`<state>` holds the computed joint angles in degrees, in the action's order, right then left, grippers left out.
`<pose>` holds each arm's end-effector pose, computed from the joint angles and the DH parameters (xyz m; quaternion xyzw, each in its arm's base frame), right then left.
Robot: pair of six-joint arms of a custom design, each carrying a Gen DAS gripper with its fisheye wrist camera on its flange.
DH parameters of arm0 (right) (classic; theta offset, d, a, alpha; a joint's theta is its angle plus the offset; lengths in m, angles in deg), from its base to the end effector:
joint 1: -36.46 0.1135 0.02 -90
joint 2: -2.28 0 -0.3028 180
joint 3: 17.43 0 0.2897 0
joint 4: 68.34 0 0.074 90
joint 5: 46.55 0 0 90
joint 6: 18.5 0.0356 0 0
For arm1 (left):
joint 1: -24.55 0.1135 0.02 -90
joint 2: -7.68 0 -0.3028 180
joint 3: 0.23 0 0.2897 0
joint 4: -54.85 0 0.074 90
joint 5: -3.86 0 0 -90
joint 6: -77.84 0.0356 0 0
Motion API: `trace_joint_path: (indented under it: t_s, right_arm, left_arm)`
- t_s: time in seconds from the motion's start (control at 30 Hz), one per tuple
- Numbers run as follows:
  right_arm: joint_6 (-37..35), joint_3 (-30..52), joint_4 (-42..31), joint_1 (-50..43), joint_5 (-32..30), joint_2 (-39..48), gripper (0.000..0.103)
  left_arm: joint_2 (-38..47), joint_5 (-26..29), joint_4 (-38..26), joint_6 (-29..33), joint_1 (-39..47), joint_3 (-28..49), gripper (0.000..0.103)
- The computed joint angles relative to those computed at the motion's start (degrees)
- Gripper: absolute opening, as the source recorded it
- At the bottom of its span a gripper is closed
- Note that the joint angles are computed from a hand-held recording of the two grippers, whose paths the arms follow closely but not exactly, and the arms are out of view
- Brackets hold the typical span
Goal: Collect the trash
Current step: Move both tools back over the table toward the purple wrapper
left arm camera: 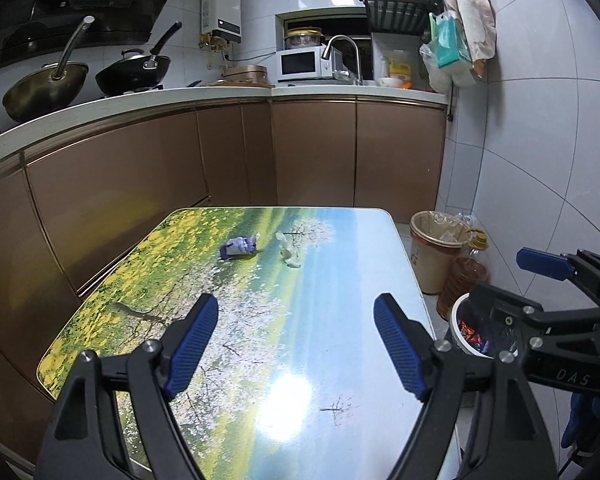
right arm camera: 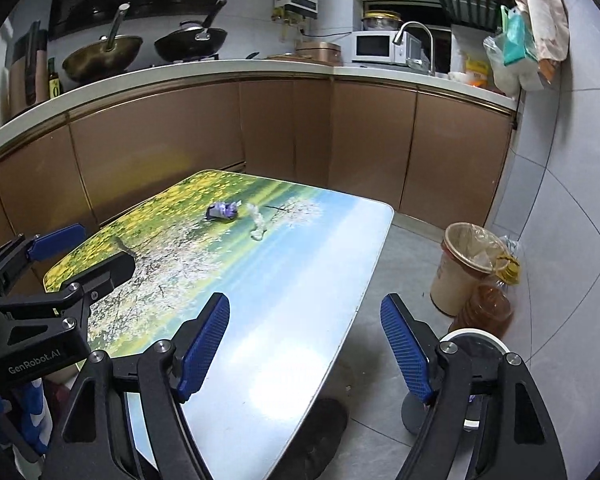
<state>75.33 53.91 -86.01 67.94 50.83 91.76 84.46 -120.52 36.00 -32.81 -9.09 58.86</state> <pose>0.3275 0.1952 0.2621 -0.1838 0.8697 0.0833 0.4505 0.2691 -0.1549 0.2587 -0.0356 0.8628 0.0388 0.5028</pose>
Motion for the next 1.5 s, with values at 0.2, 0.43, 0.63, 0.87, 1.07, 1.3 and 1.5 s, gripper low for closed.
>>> trace_joint_path:
  t_s: [0.2, 0.43, 0.63, 0.87, 1.07, 1.3, 1.5]
  right_arm:
    - [-0.39, -0.32, -0.44, 1.03, 1.11, -1.14, 0.078]
    - [-0.78, -0.27, -1.08, 1.22, 1.79, -1.45, 0.079]
    - [-0.91, 0.68, -1.17, 0.7, 1.34, -0.07, 0.08]
    - [-0.97, 3.98, -1.04, -0.38, -0.9, 4.59, 0.08]
    - [-0.52, 6.83, -0.83, -1.03, -2.74, 9.03, 0.08]
    - [-0.38, 9.14, -0.85, -2.51, -5.44, 13.07, 0.08]
    - [0.11, 9.57, -0.3, -3.26, -7.89, 15.1, 0.08]
  left_arm:
    - [-2.55, -1.1, 0.65, -0.01, -0.71, -1.98, 0.079]
    - [-3.38, -0.45, 0.72, -0.53, 0.11, -2.98, 0.079]
    - [-2.74, 1.76, 1.04, -0.59, 2.26, -3.1, 0.079]
    - [-0.7, 4.77, 2.4, -0.63, 5.78, -3.06, 0.079]
    - [1.65, 5.58, 3.93, -0.09, 7.78, -2.55, 0.079]
    - [4.72, 7.51, 2.38, 0.45, 8.87, -0.71, 0.079]
    - [6.88, 6.68, -0.73, 0.61, 8.59, 1.06, 0.079]
